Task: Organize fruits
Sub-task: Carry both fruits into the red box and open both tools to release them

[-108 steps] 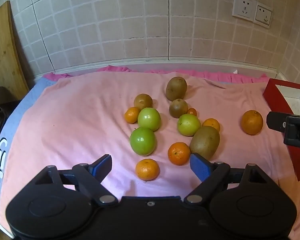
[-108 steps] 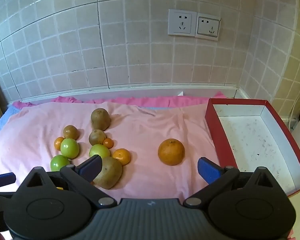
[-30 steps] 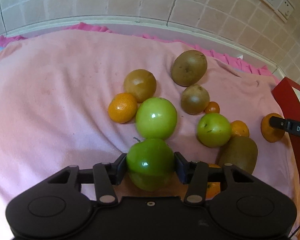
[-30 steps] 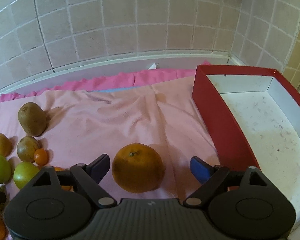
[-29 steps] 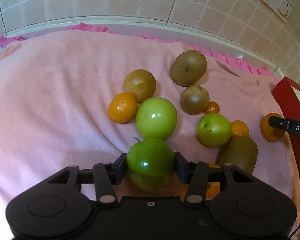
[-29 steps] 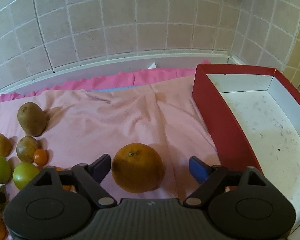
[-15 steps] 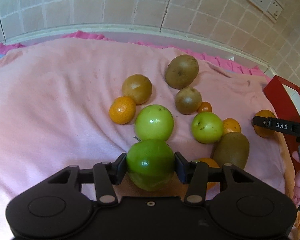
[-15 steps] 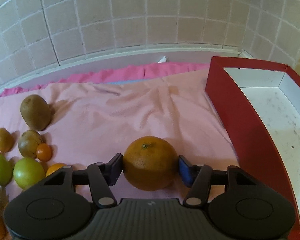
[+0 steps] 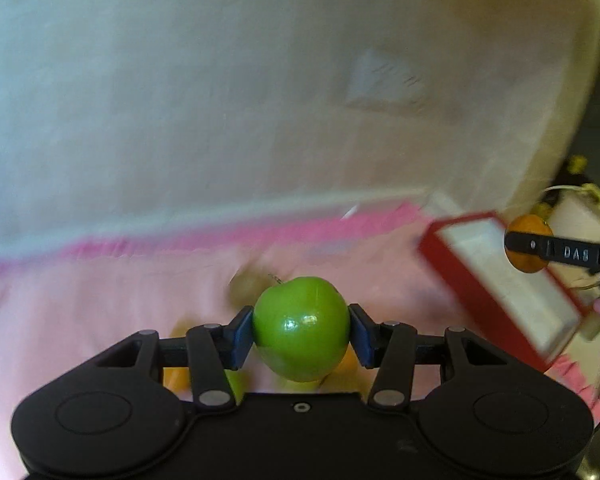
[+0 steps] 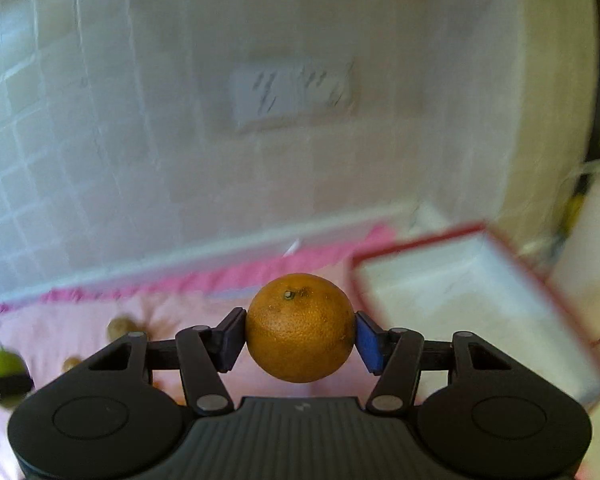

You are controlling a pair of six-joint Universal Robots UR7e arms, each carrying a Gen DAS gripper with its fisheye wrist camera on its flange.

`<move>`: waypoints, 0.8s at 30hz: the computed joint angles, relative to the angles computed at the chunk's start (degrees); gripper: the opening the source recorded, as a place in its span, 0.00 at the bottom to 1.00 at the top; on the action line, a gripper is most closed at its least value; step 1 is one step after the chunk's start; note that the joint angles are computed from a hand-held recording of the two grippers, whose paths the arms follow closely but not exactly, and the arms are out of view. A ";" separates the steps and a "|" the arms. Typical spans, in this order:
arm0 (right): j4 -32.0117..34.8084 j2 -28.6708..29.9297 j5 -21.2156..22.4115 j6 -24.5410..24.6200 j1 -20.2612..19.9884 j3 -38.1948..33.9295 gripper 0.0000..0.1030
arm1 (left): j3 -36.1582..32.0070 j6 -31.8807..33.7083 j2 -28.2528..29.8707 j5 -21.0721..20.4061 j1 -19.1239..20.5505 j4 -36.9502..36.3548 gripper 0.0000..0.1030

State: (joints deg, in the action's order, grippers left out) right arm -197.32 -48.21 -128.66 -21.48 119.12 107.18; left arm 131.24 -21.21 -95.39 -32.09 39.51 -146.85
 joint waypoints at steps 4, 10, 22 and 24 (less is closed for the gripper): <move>-1.35 -3.74 -4.10 -3.07 -0.69 -1.38 0.58 | -9.67 15.91 10.91 -5.62 0.91 -11.39 0.57; 5.92 -7.53 -4.97 1.04 -6.52 -2.71 0.58 | -28.01 23.99 28.60 -22.73 6.40 -10.76 0.57; 23.17 -6.56 0.69 8.81 -18.10 -3.60 0.58 | -58.51 19.42 59.34 -34.35 17.30 11.38 0.57; 25.02 -5.81 0.74 8.19 -18.83 -4.11 0.58 | -59.16 18.84 60.33 -34.36 17.49 12.64 0.57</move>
State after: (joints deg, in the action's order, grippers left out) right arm -172.30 -54.02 -127.92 -13.29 100.29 103.07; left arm 72.08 -2.38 -35.06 -66.45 57.00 -134.21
